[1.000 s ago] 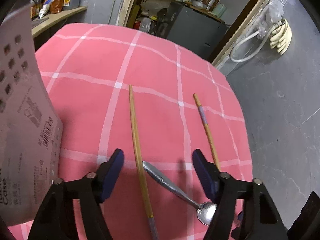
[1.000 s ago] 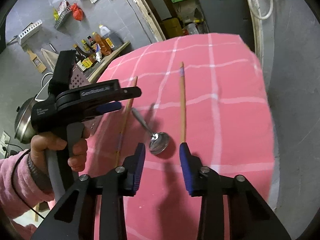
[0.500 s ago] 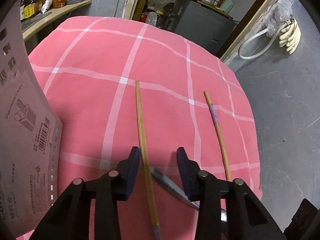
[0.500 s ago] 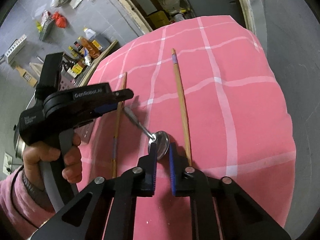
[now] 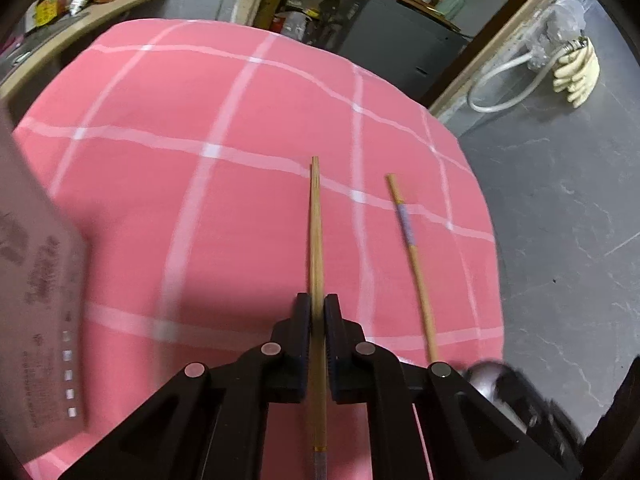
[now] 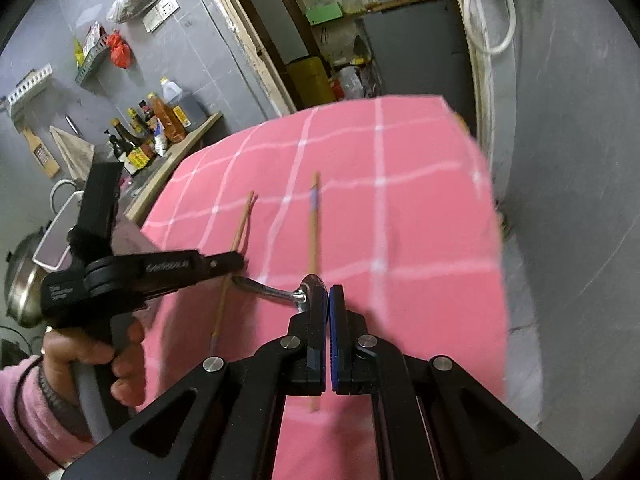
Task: Organize utensils
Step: 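Grasp a purple-banded wooden chopstick with the left tool while the right tool grasps a metal spoon, then lift the chopstick with the left tool while the right tool lifts the spoon toward the holder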
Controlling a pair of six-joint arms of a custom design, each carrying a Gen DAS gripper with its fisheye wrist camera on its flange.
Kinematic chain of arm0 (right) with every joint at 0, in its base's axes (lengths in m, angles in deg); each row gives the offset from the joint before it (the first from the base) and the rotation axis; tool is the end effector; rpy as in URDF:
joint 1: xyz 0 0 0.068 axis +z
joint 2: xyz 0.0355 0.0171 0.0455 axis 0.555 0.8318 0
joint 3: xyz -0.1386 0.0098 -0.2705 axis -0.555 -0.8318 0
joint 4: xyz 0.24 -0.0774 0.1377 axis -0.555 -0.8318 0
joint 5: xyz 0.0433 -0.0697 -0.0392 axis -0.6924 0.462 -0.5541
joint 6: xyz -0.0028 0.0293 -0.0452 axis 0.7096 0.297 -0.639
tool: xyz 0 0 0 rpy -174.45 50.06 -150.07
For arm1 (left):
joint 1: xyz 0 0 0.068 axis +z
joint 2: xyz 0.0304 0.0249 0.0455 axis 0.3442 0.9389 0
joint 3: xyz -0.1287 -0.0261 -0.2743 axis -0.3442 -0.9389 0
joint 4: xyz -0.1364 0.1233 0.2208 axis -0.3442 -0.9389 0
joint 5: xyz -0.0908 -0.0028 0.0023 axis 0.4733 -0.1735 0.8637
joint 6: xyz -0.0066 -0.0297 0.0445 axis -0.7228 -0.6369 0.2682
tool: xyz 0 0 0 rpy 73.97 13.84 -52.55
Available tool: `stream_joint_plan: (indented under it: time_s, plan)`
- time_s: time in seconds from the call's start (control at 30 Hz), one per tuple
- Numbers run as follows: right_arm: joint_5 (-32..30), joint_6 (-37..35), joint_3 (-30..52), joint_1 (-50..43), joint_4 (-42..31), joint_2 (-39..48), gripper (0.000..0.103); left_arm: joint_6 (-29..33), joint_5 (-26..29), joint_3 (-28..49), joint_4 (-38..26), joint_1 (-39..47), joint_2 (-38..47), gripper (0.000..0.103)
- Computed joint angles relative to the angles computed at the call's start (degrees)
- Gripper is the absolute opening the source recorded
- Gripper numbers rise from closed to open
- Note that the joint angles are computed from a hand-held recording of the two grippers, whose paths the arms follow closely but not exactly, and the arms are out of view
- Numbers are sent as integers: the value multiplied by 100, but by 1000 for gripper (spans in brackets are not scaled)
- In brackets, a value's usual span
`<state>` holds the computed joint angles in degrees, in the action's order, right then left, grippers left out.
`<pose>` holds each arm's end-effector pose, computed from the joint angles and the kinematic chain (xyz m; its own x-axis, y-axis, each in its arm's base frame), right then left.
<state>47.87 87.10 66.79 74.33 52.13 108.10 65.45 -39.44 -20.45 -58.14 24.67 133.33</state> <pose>0.1171 0.0940 0.1776 -0.7792 0.1449 -0.6098 -0.1084 0.9271 0.3589 0.1983 0.0044 0.1651 -0.8761 -0.2776 -0.3941 -0.1226 0.9190 -0.3748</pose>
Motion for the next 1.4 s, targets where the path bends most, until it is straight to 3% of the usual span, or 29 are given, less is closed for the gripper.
stream_joint_plan:
  time_s: [0.27,0.43,0.7,0.83,0.97,1.2,1.33,1.4]
  plan:
    - [-1462,-2301,452,-2507,-600,-8,2,-596,53,294,305,-795,585,7]
    - [-1899,-2937,604,-3579,-724,119,2,-888,161,533,443,-1022,1065,7]
    - [-1969,-2672,422,-3821,-200,430,2,-1153,-130,906,310,-1443,1372,12]
    - [-1945,-2525,338,-3750,25,537,2,-1181,-1,1017,246,-1503,1424,33]
    - [-1947,-2492,277,-3754,151,605,2,-1309,-126,1160,187,-1662,1512,42]
    - [-2034,-2519,255,-3940,364,814,2,-1249,-201,1236,124,-1714,1574,42]
    - [-1995,-2452,225,-3898,465,861,2,-1195,-1018,1544,-176,-2242,1759,39]
    - [-1962,-2416,223,-3865,498,865,2,-1136,-1654,1694,-345,-2558,1888,25]
